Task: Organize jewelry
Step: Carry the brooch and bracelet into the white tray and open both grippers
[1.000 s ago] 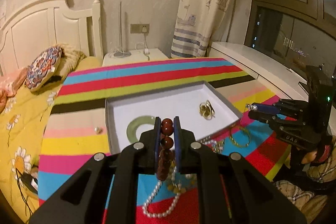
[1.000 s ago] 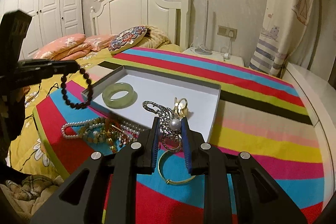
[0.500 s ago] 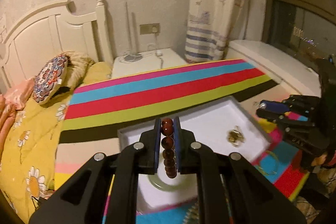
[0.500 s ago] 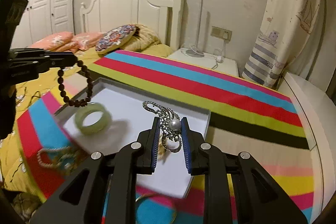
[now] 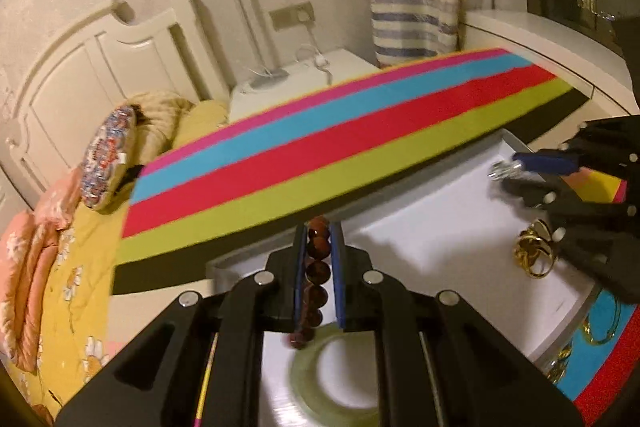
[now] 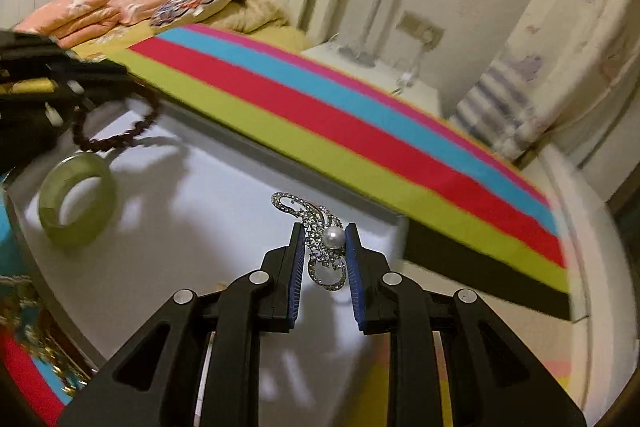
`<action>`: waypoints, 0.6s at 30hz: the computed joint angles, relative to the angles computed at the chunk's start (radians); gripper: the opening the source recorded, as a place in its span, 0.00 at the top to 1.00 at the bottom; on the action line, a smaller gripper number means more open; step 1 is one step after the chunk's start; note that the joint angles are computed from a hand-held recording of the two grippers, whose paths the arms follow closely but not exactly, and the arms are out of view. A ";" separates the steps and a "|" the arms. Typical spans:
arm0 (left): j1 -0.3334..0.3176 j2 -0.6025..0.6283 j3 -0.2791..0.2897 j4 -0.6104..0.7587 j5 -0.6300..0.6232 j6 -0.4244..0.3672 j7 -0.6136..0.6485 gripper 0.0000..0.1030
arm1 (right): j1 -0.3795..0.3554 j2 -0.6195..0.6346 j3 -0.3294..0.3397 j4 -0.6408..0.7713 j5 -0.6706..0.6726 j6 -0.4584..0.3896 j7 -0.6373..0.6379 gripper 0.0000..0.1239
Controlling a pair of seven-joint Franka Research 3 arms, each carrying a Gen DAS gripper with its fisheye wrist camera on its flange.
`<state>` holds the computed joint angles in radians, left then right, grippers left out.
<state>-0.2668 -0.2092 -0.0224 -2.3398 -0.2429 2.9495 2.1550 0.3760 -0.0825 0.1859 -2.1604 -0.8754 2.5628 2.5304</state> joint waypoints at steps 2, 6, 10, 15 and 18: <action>-0.006 0.016 -0.004 0.012 -0.007 -0.013 -0.003 0.89 | -0.001 0.002 -0.008 -0.002 0.037 0.041 -0.011 0.72; -0.027 0.023 0.009 0.034 -0.097 -0.057 0.052 0.77 | -0.020 -0.025 -0.014 -0.037 0.080 0.136 0.008 0.47; -0.062 -0.006 0.044 0.034 -0.266 -0.057 0.173 0.35 | -0.046 -0.076 -0.006 -0.080 0.113 0.214 0.019 0.47; -0.066 -0.074 0.049 0.018 -0.320 -0.043 0.210 0.18 | -0.110 -0.151 0.044 -0.094 0.102 0.247 0.036 0.47; -0.124 -0.143 0.093 -0.023 -0.354 0.023 0.259 0.04 | -0.151 -0.217 0.073 -0.117 0.106 0.280 0.039 0.46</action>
